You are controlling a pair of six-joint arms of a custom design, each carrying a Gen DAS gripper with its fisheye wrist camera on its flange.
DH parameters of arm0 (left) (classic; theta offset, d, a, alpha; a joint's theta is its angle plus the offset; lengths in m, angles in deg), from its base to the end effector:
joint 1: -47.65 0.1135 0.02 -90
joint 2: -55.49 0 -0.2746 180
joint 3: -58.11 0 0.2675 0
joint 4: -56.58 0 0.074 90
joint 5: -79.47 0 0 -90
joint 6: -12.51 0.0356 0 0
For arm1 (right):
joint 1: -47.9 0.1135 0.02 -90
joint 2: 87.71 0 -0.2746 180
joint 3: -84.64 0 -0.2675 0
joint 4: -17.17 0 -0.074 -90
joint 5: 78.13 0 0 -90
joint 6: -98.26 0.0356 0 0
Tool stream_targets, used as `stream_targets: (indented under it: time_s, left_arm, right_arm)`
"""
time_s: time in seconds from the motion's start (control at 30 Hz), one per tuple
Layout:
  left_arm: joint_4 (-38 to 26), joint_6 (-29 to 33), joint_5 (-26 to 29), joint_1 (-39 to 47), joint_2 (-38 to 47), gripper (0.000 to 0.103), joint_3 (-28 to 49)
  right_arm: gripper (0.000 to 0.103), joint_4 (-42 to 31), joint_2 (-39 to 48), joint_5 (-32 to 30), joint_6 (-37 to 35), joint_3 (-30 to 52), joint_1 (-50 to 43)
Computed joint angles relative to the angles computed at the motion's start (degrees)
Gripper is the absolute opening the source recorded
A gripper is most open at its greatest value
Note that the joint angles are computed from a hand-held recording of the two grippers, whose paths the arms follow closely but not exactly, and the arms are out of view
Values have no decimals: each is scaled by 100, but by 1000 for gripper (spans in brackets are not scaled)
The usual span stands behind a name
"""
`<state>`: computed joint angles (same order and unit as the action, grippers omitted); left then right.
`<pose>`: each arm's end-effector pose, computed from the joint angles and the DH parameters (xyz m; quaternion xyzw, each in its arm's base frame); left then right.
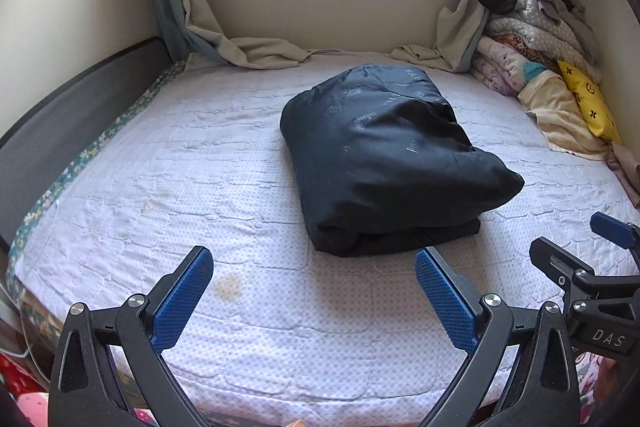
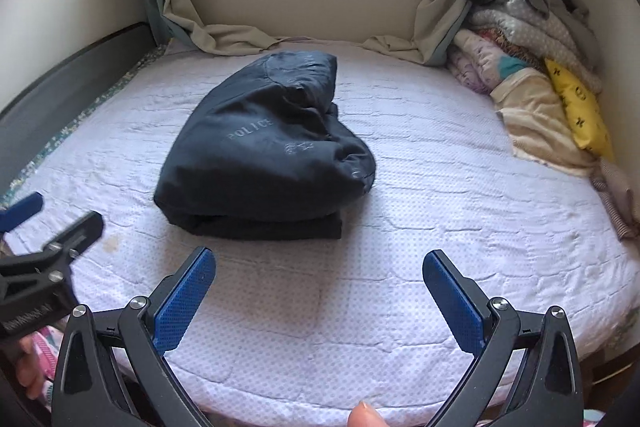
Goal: Fold large clothes
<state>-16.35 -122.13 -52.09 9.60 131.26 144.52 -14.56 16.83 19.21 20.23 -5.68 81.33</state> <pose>0.2210 -0.1430 0.3400 -0.1370 0.9014 0.1107 0.3956 0.3552 0.2290 0.2313 -0.1494 0.9154 0.0876 0.3634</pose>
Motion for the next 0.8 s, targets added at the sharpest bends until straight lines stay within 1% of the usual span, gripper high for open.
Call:
stream_targets:
  time_s: [0.1, 0.3, 0.43, 0.8]
  left_arm:
    - [31, 26, 4, -9, 9, 102, -20]
    - [78, 111, 28, -27, 51, 102, -4]
    - [69, 125, -50, -100, 109, 102, 41]
    - [78, 129, -72, -122, 106, 102, 40]
  right_arm:
    - [103, -89, 50, -194, 79, 43, -79]
    - [103, -126, 76, -232, 139, 40, -142]
    - [103, -117, 67, -230, 103, 34, -145]
    - [103, -43, 1, -424, 136, -33, -204]
